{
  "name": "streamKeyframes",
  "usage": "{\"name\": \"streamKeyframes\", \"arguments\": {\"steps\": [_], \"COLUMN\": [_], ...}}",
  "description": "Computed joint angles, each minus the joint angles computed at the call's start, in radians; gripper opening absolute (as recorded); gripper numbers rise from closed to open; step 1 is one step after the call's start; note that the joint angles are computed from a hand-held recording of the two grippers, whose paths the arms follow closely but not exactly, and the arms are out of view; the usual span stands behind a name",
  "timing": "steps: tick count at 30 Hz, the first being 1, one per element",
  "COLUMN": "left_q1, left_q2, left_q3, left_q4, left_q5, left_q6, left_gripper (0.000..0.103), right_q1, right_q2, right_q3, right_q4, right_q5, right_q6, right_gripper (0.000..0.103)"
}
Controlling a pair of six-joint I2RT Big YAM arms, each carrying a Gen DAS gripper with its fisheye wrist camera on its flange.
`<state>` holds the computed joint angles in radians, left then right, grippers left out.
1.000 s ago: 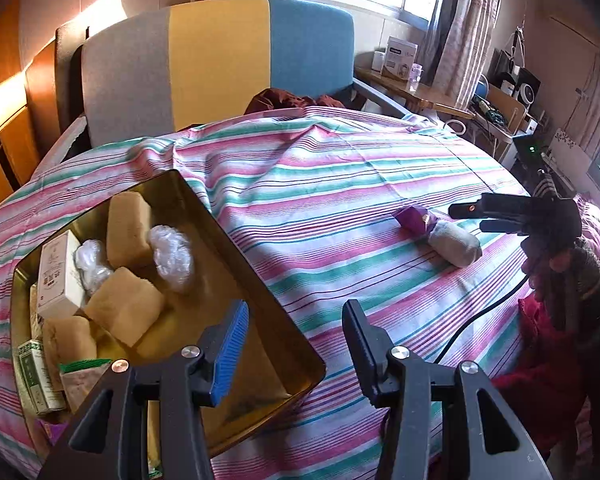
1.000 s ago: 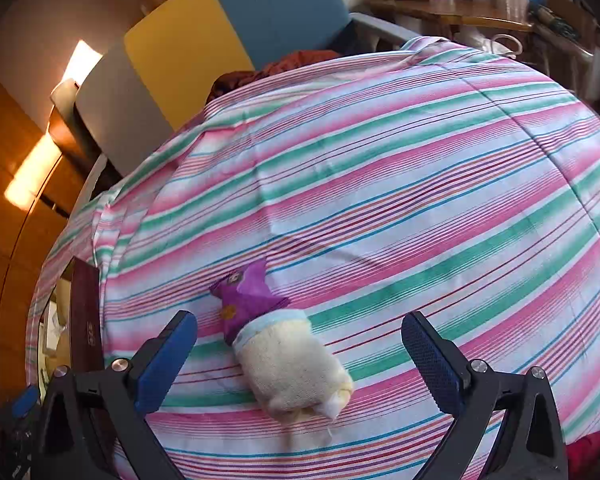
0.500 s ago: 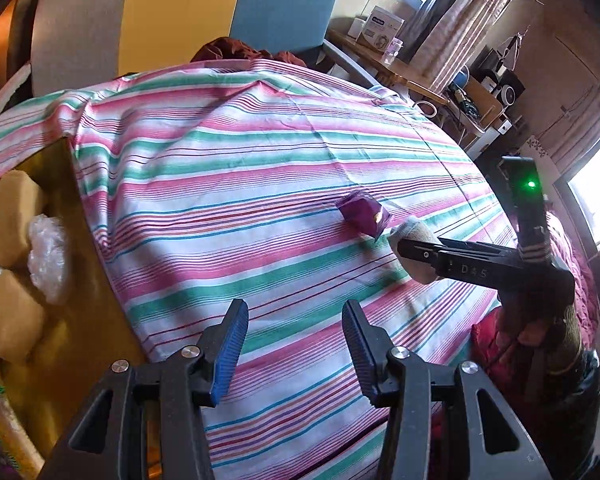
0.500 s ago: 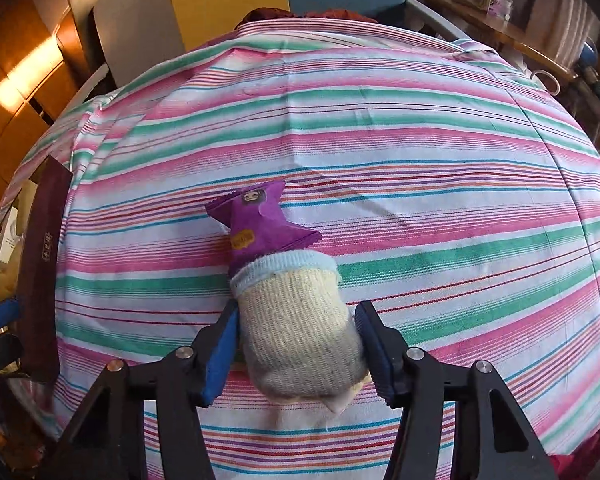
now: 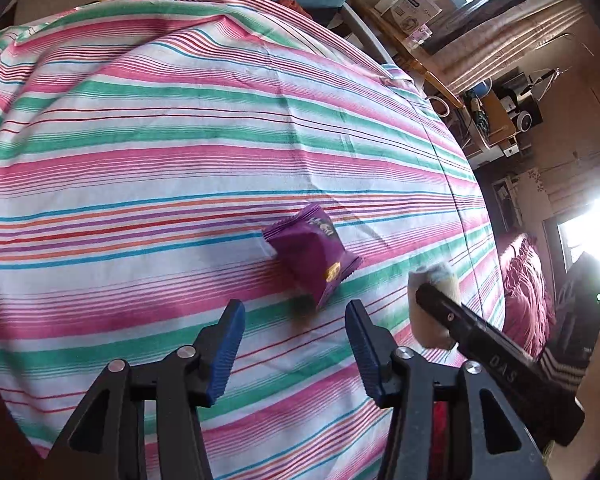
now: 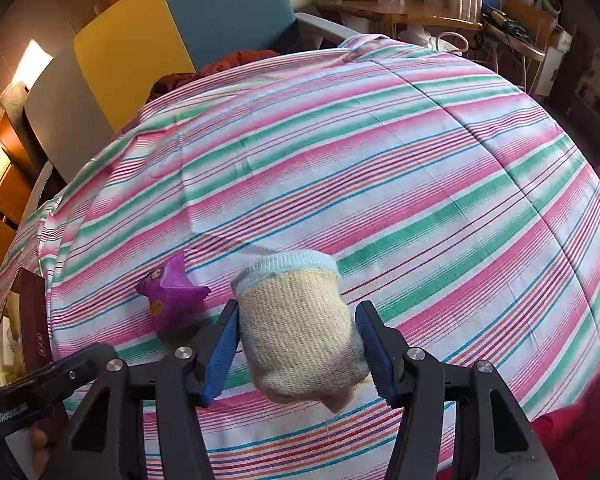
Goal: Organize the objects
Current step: 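Swing both tools back and grasp the rolled beige sock with the right tool, then grasp the purple snack packet with the left tool while the right tool holds the sock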
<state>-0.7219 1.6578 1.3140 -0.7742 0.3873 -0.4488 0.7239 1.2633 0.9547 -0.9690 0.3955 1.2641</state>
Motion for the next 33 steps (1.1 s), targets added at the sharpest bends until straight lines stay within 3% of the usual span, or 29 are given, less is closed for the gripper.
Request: {"name": "streamKeyframes", "arguments": {"steps": [6,11,14,16,18,21,26,33], "left_q1": [-0.026,-0.046,-0.065,-0.079,-0.089,-0.063,-0.068,-0.062], "left_q2": [0.068,0.129,0.146,0.150,0.139,0.106,0.022,-0.109], "left_q3": [0.069,0.136,0.160,0.168,0.151,0.092,-0.025,-0.202], "left_q4": [0.032,0.005,-0.011,-0.032,-0.029,0.028,0.093,0.187], "left_q5": [-0.027,-0.089,-0.146,-0.197,-0.260,-0.201,-0.243,-0.238], "left_q6": [-0.093,-0.093,-0.029,0.046,0.135,0.174,0.242,0.270], "left_gripper": [0.066,0.067,0.065,0.057,0.035,0.034,0.034,0.034], "right_q1": [-0.028,-0.036,-0.041,-0.046,-0.055,-0.063,-0.070,-0.069], "right_q2": [0.004,-0.004,-0.008,-0.008,0.000,0.004,0.011,0.027], "right_q3": [-0.022,-0.034,-0.042,-0.046,-0.048,-0.055,-0.059,-0.055], "right_q4": [-0.001,0.007,0.012,0.017,0.023,0.032,0.037,0.036], "right_q5": [-0.059,-0.072,-0.078,-0.086,-0.106,-0.126,-0.141,-0.135], "right_q6": [0.016,0.021,0.030,0.026,0.014,0.007,0.000,-0.011], "right_gripper": [0.059,0.059,0.059,0.059,0.058,0.058,0.061,0.066]}}
